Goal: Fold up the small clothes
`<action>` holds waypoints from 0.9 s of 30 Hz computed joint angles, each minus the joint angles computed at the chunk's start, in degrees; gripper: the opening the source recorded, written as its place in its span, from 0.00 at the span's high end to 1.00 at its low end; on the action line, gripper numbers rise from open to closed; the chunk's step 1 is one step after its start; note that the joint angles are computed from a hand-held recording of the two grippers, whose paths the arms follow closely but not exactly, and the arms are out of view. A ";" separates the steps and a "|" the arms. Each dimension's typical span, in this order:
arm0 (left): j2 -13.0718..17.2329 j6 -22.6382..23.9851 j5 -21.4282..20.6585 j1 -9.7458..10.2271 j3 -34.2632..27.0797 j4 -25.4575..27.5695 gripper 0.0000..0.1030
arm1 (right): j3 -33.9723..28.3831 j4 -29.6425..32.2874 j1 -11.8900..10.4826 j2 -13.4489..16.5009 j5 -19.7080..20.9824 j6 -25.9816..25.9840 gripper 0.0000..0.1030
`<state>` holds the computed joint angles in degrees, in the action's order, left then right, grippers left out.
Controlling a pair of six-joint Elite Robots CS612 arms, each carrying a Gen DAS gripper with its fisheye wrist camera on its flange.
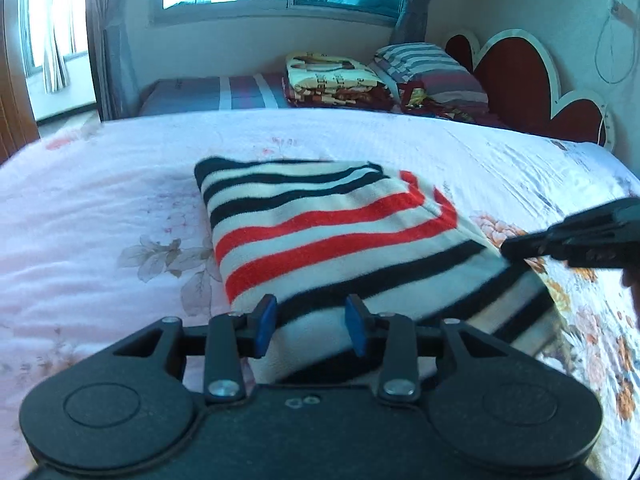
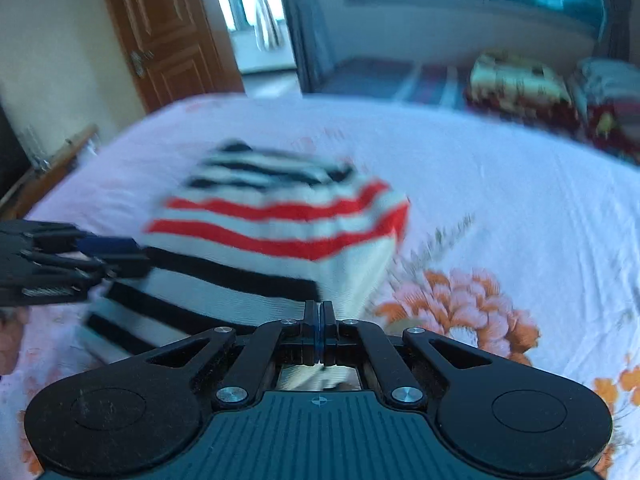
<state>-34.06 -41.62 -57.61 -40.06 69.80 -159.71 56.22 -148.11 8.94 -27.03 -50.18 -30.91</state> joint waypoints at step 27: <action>-1.55 -15.17 4.22 -2.39 3.80 8.45 0.51 | 5.23 2.84 -1.70 -0.03 -2.26 -2.38 1.00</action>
